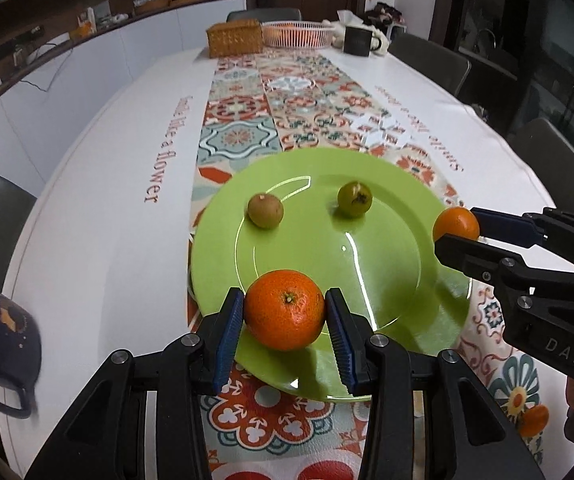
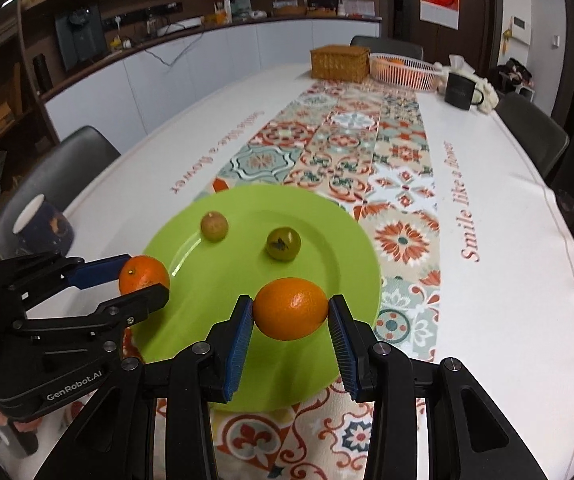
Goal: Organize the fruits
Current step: 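Place both citrus fruits on the green plate and release them, then return both open grippers to the remaining fruits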
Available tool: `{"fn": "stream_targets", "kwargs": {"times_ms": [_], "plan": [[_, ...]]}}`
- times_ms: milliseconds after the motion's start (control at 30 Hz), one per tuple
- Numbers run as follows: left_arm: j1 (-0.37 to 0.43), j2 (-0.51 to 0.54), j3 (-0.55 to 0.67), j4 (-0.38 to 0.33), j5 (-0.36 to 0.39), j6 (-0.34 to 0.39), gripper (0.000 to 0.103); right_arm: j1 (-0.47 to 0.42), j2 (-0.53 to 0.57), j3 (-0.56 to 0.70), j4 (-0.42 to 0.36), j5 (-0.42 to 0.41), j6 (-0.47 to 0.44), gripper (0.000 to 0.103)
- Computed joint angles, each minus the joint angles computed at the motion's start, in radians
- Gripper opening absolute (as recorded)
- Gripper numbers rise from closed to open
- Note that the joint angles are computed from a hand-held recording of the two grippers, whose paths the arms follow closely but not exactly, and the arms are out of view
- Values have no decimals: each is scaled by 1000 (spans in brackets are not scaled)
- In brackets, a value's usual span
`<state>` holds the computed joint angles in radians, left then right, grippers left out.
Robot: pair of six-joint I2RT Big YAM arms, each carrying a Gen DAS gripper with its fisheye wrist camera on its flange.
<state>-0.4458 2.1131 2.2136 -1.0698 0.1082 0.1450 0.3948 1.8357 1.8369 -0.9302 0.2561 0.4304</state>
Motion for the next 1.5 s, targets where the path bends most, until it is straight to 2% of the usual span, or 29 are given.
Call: {"fn": "stream_targets", "kwargs": {"times_ms": [100,133,167,200,400,467,533,600,667,767,900,1133,1300,1500], "plan": [[2,17,25,-30,9,3,42,-1,8,1,-4,3,3,40],[3,16,21,-31,8,2,46,-1,6,-2,-4,10,9,42],[2,5,4,-17,-2,0,55,-1,4,-4,-7,14,14,45],[2,-3,-7,-4,-8,0,57,-2,4,-4,-12,21,20,53],[2,-108,-141,85,-23,14,64,17,-54,-61,7,74,44,55],[0,-152,-197,124,-40,26,70,31,-81,-84,14,105,41,56],[-3,-200,-258,167,-53,38,72,50,-112,-113,29,146,32,62],[-4,-237,-299,195,-61,47,74,69,-139,-137,44,186,22,63],[-7,-278,-343,224,-74,49,81,88,-164,-156,53,214,15,64],[-7,-346,-418,273,-74,48,88,115,-206,-187,72,248,19,70],[-5,-436,-516,327,-70,43,90,156,-257,-227,89,311,38,79],[-11,-558,-644,390,-76,20,99,225,-332,-290,119,393,45,82],[-21,-627,-714,394,-66,1,99,276,-382,-341,127,458,52,83],[-43,-672,-768,388,-65,-17,99,301,-426,-395,124,467,77,83]]}}
